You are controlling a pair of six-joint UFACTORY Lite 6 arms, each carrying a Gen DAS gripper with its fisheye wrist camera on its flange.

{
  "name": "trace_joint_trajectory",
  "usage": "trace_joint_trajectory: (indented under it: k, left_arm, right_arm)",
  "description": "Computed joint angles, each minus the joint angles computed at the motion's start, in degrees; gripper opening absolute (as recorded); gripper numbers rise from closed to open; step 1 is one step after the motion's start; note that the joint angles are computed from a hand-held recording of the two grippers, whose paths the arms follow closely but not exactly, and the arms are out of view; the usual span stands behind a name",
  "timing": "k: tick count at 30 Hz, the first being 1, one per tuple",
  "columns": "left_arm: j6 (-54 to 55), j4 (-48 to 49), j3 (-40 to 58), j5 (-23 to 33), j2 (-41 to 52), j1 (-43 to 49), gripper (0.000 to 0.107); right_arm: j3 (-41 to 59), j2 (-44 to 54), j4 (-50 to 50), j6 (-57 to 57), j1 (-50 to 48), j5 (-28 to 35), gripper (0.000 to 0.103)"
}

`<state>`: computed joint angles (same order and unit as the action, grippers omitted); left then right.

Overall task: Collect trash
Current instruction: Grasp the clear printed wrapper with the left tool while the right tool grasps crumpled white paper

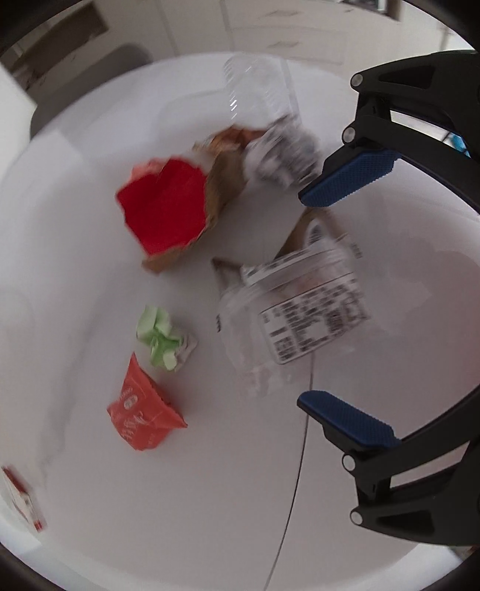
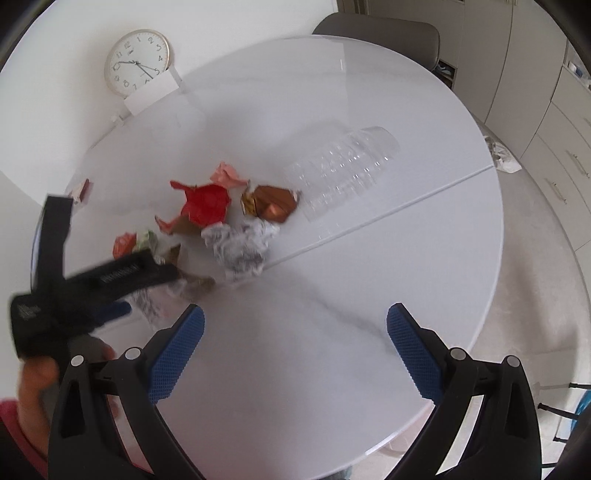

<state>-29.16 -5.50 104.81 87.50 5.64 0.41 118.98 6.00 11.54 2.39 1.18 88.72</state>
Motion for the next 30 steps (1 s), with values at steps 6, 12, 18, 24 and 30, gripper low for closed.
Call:
trace_joint_trajectory:
  k: [6, 12, 18, 24, 30]
  left_arm:
    - [-7.21, 5.69, 2.00, 1.36, 4.58, -4.78, 0.095]
    - [-7.42, 4.23, 0.22, -0.82, 2.79, -4.77, 0.071]
    - [-0.67, 2.49, -0.58, -2.68, 2.48, -3.24, 0.056]
    - [7.83, 3.51, 0.39, -2.08, 1.07, -2.09, 0.054]
    - [13.14, 7.00, -1.05, -2.51, -3.76, -1.86, 0.054]
  right_arm:
    - [2.58, 5.30, 0.76, 2.47, 0.82, -1.47, 0.099]
    - [1.92, 7.72, 3.14, 4.14, 1.33, -3.19, 0.099]
    - [1.49, 10.96, 1.48, 6.68, 6.48, -6.81, 0.099]
    - [2.03, 14.25, -2.22, 9.78, 11.21, -9.26, 0.094]
    - [0.80, 14.89, -2.00, 9.89, 12.99, -9.90, 0.053]
